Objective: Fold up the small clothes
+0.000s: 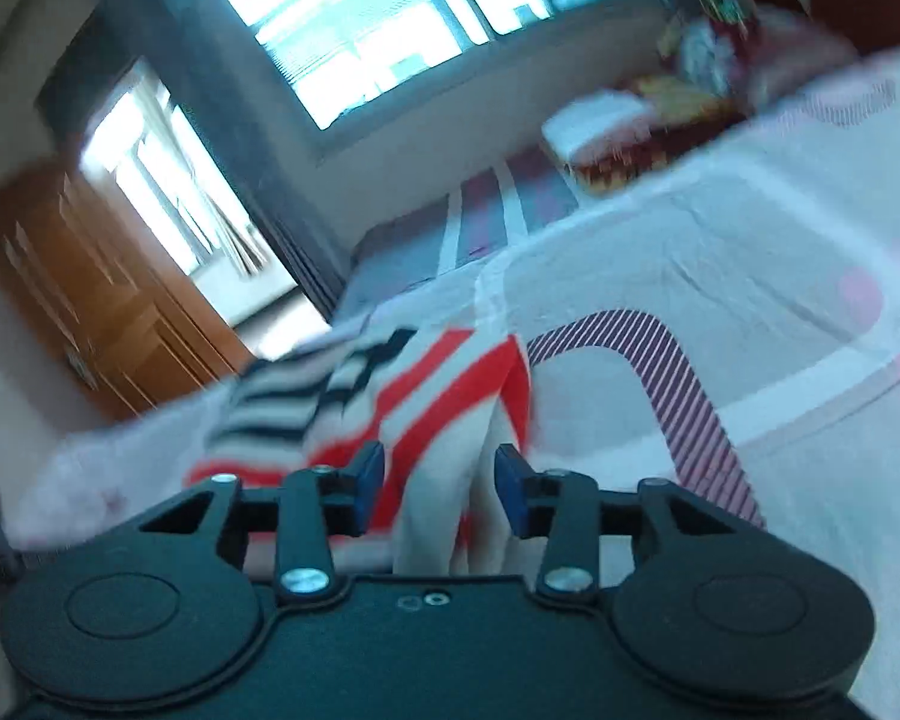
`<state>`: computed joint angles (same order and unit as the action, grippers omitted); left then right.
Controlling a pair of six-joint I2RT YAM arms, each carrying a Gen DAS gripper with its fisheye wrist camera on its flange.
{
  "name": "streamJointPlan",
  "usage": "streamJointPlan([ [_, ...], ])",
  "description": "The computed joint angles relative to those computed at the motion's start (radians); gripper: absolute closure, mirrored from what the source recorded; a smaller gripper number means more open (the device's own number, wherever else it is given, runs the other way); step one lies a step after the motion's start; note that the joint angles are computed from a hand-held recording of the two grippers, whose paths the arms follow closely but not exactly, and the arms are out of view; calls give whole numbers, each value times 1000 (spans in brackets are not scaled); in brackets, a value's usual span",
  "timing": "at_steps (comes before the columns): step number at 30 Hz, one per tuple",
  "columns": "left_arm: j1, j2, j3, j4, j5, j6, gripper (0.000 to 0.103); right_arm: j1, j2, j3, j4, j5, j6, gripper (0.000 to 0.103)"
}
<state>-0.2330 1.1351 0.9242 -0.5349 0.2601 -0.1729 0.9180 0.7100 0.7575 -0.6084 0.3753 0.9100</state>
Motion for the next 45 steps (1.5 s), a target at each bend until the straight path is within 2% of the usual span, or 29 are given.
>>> streamJointPlan([
  [2, -8, 41, 39, -2, -22, 2, 26, -125, -5, -25, 46, -121, -10, 69],
  [4, 0, 94, 68, 15, 2, -15, 26, -260, -9, -71, 129, -280, -4, 73],
  [6, 0, 141, 90, 17, 13, -33, 26, -306, 8, -89, 189, -329, -20, 75],
  [7, -8, 164, 106, -2, 4, -35, 25, -296, 38, -76, 203, -309, -55, 86],
  [8, -28, 171, 106, -4, -24, -34, 25, -258, 69, -50, 202, -251, -124, 92],
  [10, -50, 165, 86, 12, -56, -23, 25, -143, 148, 21, 167, -93, -284, 93],
  [11, -55, 166, 79, 17, -57, -34, 25, -122, 195, 53, 136, -57, -335, 93],
  [13, -60, 171, 77, 17, -61, -28, 25, -149, 246, 57, 91, -64, -327, 94],
  [14, -65, 174, 82, 14, -69, -24, 24, -162, 228, 28, 115, -79, -321, 95],
  [16, -65, 166, 88, 0, -73, -17, 24, -140, 228, 39, 90, -48, -296, 94],
  [18, -53, 111, 77, -12, -59, -14, 24, -89, 243, 98, 3, 8, -266, 86],
  [19, -45, 73, 59, -4, -44, -2, 24, -52, 247, 128, -40, 54, -236, 79],
  [21, -45, 43, 45, -8, -34, 5, 24, 15, 211, 152, -66, 137, -215, 77],
  [23, -51, 50, 43, -26, -45, 14, 24, 62, 206, 179, -108, 138, -188, 74],
  [27, -39, 31, 5, -24, -13, -3, 24, 178, 210, 209, -214, 185, -38, 71],
  [28, -31, 39, 6, -28, 1, -17, 24, 213, 235, 229, -276, 217, 17, 68],
  [29, -27, 47, 9, -29, 11, -32, 24, 241, 240, 231, -298, 233, 51, 73],
  [31, -44, 49, 15, -31, 3, -25, 24, 270, 233, 198, -272, 237, 45, 85],
  [33, -78, 58, 23, -35, -43, -4, 24, 290, 262, 210, -289, 291, 55, 91],
  [36, -66, 52, 12, -26, -36, -16, 24, 325, 236, 177, -300, 317, 146, 91],
  [38, -53, -4, 0, -38, -29, -8, 24, 312, 237, 179, -292, 305, 160, 82],
  [39, -34, -63, -20, -38, -10, 14, 24, 311, 236, 199, -311, 308, 165, 82],
  [41, 7, -154, -57, -57, 36, 5, 24, 416, 222, 254, -383, 424, 204, 85],
  [43, 18, -196, -85, -98, 82, 7, 24, 558, 259, 343, -521, 532, 266, 86],
  [45, -26, -226, -128, -103, 40, 27, 24, 690, 337, 406, -654, 582, 347, 86],
])
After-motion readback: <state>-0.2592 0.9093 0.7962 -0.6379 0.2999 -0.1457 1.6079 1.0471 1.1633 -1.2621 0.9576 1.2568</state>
